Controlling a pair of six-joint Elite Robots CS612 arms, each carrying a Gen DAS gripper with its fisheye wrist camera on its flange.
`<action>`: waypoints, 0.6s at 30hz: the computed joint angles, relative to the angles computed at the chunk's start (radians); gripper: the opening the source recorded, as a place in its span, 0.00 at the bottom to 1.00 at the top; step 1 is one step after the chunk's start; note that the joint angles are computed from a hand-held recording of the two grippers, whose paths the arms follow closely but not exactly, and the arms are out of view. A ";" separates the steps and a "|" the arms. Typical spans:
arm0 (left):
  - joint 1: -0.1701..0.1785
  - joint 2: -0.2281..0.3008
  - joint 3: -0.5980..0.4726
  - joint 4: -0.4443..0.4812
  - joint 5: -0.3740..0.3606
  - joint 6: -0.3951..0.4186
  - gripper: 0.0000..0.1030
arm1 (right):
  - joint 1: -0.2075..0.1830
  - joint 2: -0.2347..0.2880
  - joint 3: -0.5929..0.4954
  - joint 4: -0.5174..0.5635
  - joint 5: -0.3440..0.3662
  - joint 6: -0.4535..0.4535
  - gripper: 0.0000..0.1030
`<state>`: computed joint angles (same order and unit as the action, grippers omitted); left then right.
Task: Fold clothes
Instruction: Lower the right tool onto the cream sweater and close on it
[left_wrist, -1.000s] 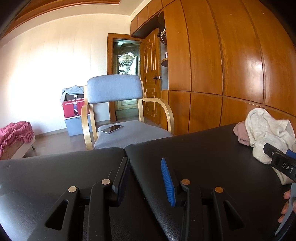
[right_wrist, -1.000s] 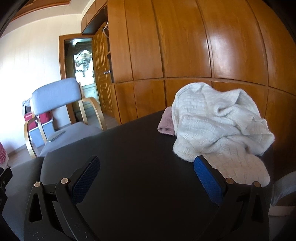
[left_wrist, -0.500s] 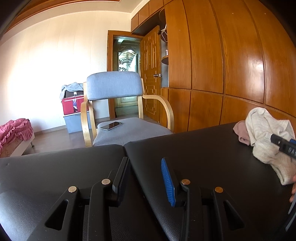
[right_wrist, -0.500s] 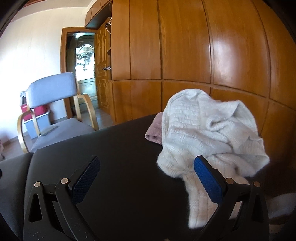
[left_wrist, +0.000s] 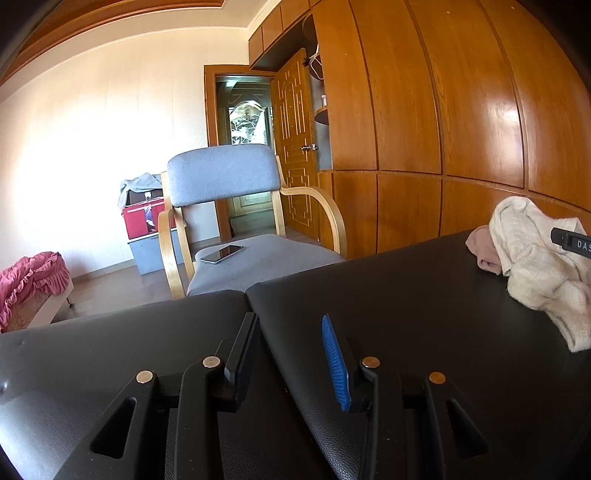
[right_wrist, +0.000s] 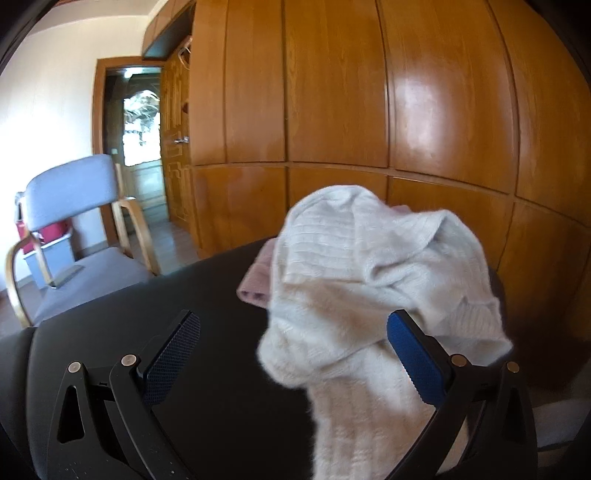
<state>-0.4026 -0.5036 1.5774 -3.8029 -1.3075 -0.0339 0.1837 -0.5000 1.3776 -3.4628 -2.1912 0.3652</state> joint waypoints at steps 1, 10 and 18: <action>0.000 0.000 0.000 0.001 -0.001 -0.001 0.34 | -0.004 -0.002 0.002 0.003 0.004 0.004 1.00; 0.001 0.001 0.000 0.001 -0.002 -0.001 0.34 | -0.020 -0.002 -0.016 0.037 -0.016 0.002 1.00; 0.002 0.000 0.001 0.007 -0.004 -0.004 0.34 | -0.046 -0.002 -0.029 0.033 0.040 -0.029 1.00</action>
<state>-0.4001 -0.5036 1.5780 -3.7958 -1.3119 -0.0383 0.1373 -0.5023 1.3486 -3.4302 -2.1517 0.3367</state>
